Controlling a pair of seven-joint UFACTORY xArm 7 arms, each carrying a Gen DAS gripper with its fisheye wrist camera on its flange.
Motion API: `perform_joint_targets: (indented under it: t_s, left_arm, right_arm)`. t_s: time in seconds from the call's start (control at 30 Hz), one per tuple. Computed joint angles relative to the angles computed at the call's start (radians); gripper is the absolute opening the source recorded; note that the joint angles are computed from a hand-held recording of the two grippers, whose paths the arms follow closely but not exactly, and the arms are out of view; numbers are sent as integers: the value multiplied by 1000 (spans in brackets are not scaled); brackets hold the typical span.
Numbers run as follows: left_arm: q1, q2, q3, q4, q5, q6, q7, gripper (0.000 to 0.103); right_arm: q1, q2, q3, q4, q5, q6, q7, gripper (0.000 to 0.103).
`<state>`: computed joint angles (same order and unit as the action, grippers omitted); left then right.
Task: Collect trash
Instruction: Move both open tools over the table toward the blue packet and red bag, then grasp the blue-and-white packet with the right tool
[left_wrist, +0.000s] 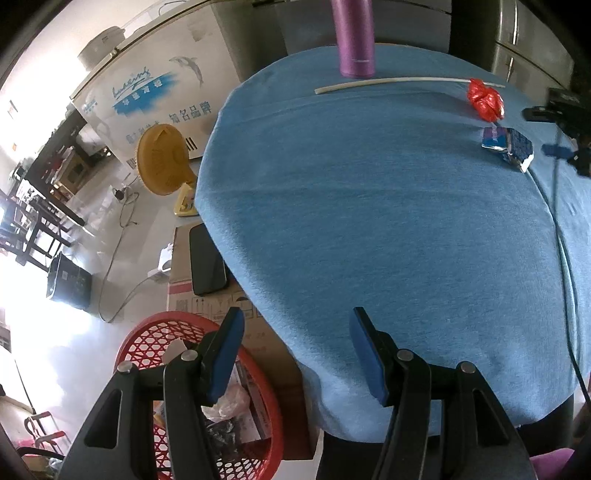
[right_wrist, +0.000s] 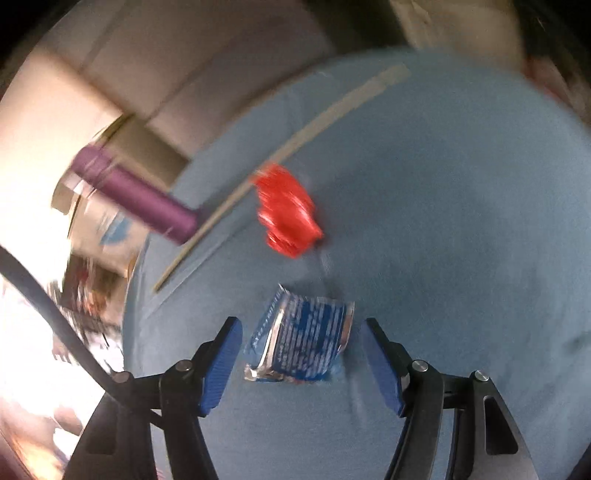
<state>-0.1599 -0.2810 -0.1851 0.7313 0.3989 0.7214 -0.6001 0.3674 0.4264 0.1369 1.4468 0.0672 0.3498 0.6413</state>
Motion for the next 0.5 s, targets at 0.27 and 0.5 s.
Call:
perform_joint_targets:
  t_s: [0.27, 0.5]
  left_arm:
    - [-23, 35, 28, 36, -103, -3, 63, 60]
    - [-31, 87, 18, 109, -114, 22, 80, 60]
  right_arm:
    - [-51, 20, 86, 56, -17, 38, -431, 77]
    - [-48, 93, 92, 134, 24, 95, -620, 77]
